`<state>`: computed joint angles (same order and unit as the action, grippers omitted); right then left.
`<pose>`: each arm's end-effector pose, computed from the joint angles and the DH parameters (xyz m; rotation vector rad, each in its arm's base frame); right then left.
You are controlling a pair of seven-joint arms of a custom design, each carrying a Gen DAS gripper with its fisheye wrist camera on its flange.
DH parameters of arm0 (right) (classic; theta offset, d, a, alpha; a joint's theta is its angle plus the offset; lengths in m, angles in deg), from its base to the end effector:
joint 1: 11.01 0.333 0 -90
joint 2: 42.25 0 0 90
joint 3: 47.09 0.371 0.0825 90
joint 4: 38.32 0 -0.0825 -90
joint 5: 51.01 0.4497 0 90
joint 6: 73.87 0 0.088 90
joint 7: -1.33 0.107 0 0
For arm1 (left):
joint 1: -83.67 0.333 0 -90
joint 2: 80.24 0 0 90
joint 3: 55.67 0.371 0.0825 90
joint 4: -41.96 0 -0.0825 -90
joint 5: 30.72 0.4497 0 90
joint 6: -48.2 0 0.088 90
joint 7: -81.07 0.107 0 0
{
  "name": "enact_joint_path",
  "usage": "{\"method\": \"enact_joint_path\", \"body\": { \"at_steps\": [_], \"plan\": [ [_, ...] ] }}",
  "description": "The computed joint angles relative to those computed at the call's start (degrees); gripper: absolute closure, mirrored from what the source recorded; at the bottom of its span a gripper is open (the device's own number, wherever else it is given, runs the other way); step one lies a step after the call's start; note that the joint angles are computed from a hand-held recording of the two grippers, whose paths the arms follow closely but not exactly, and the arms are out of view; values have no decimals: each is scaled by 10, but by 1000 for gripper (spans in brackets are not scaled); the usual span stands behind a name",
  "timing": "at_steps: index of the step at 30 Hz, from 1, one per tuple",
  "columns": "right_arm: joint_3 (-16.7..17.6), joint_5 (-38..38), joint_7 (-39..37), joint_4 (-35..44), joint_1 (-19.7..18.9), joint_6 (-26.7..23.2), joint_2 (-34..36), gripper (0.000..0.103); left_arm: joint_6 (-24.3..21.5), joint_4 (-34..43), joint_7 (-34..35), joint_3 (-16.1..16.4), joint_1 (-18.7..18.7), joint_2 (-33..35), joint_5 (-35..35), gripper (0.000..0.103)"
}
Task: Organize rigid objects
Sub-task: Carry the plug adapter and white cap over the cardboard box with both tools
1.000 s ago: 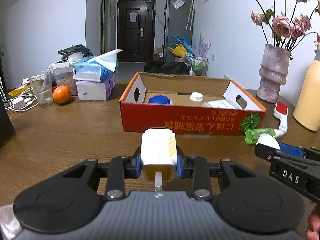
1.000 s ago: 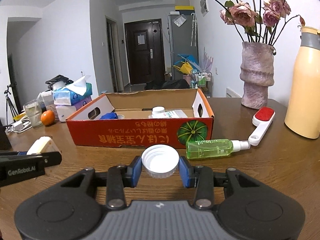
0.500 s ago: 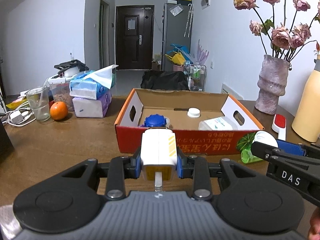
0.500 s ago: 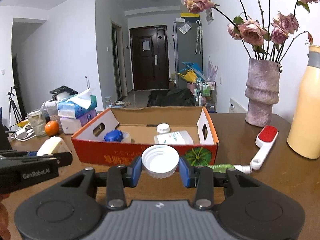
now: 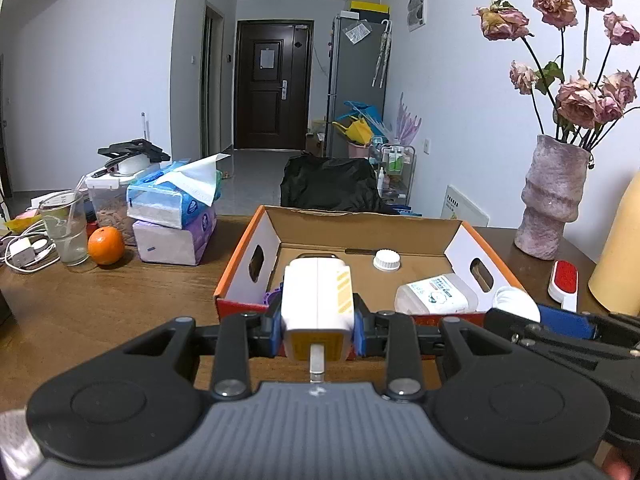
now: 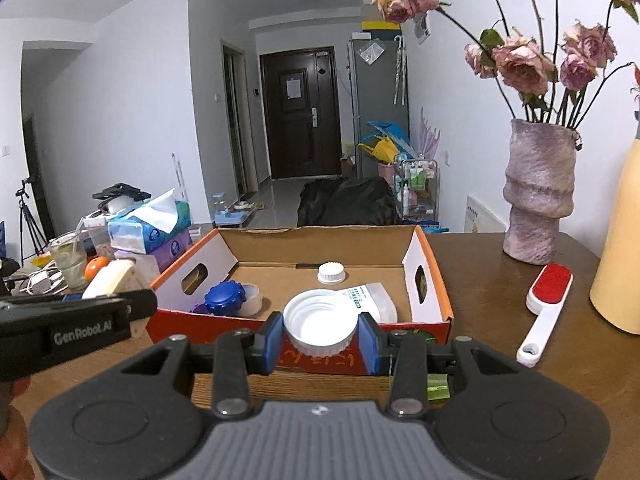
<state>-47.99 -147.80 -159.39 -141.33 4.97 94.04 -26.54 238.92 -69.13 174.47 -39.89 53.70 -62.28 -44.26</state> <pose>0.6767 0.2488 0.4581 -1.4652 1.5826 -0.8789 0.7055 -0.1746 0.4753 -1.4961 1.6734 -1.0616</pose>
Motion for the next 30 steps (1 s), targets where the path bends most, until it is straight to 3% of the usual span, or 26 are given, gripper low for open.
{"method": "enact_joint_path", "body": {
  "at_steps": [3,9,11,15,20,30],
  "plan": [
    [-3,28,-28,7,-2,7,7,64,-8,15,-4,13,-11,11,-3,71],
    [-18,52,-50,23,4,13,19,64,-19,45,-30,1,6,29,20,71],
    [-22,60,-57,31,7,15,25,64,-21,55,-43,12,-2,38,29,71],
    [-32,89,-85,49,11,22,42,64,-27,74,-64,-16,28,49,53,71],
    [-54,128,-118,69,23,31,60,64,-29,97,-85,-28,43,63,77,71],
    [-103,216,-188,108,52,47,98,64,-47,145,-127,-30,54,94,119,71]
  ]
}}
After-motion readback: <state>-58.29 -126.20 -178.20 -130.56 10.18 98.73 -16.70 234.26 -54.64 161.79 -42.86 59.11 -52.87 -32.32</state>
